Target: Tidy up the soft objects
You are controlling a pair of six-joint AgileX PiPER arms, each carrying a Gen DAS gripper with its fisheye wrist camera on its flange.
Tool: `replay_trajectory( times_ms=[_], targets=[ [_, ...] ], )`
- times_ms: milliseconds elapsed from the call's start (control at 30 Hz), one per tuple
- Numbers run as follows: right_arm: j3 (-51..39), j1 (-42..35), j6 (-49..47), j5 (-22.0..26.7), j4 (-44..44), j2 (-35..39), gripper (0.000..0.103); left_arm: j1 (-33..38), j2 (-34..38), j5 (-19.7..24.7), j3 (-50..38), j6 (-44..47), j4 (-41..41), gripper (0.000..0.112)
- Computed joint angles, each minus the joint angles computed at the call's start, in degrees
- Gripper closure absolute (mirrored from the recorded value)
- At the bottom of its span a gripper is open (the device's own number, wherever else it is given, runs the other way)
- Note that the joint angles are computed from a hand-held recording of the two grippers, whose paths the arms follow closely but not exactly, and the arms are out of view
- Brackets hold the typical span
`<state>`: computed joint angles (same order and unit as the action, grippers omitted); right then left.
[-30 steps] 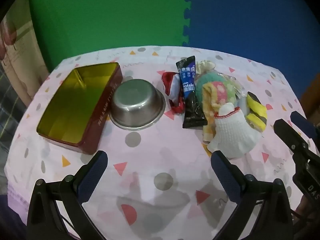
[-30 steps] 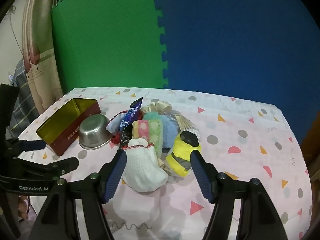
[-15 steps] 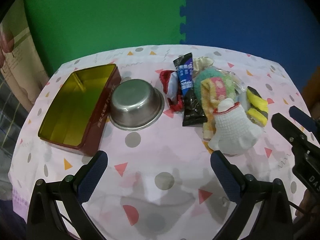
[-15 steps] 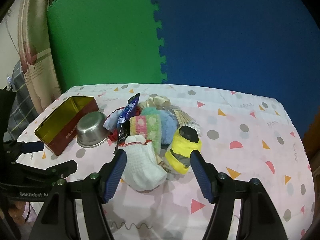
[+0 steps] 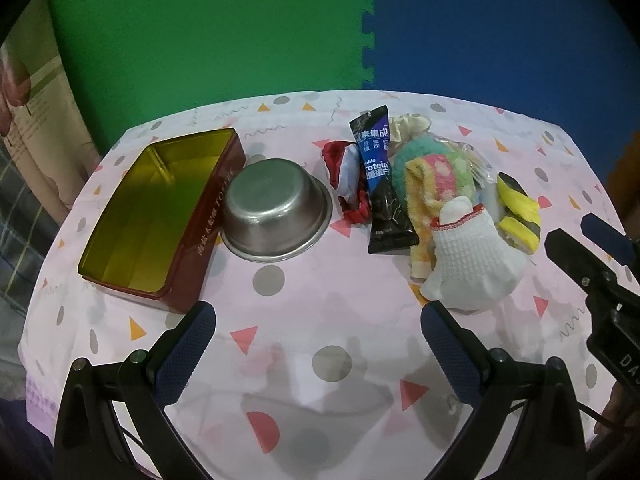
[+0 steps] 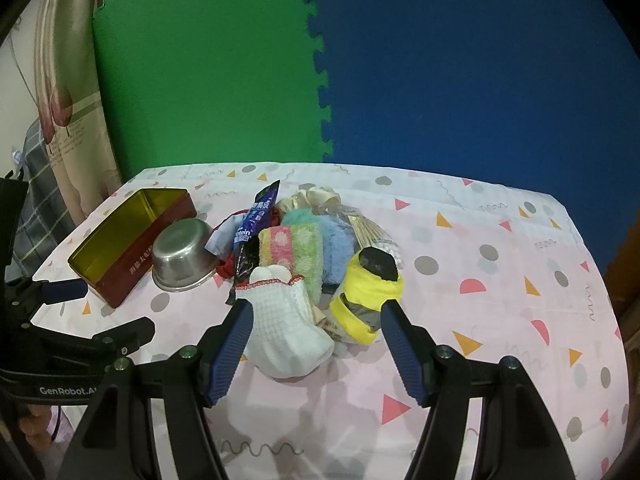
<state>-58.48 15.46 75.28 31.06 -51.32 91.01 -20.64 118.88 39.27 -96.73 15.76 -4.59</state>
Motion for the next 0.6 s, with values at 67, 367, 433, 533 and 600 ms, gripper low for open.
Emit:
replay_trajectory(
  times_ms=[67, 367, 433, 533, 600],
  targets=[
    [-0.02, 0.19, 0.65, 0.35, -0.66, 0.01, 0.035, -0.23, 0.08, 0.22, -0.24, -0.93, 0.71, 0.01],
    [0.05, -0.06, -0.31, -0.04, -0.27, -0.03, 0.035, -0.32, 0.97, 0.98, -1.21, -1.24, 0.61, 0.01],
    [-0.08, 0.12, -0.24, 0.25, -0.67, 0.13, 0.035, -0.42, 1.09, 1.19, -1.31, -1.64, 0.84, 0.01],
    [-0.12, 0.06, -0.44, 0.25, -0.56, 0.25, 0.035, -0.18, 1.27, 1.46, -1.33, -1.33, 0.24, 0.01],
    [-0.18, 0.03, -0.82, 0.14, -0.08, 0.27, 0.035, -0.08, 1.28, 1.43, -1.22, -1.31, 0.19, 0.01]
  ],
)
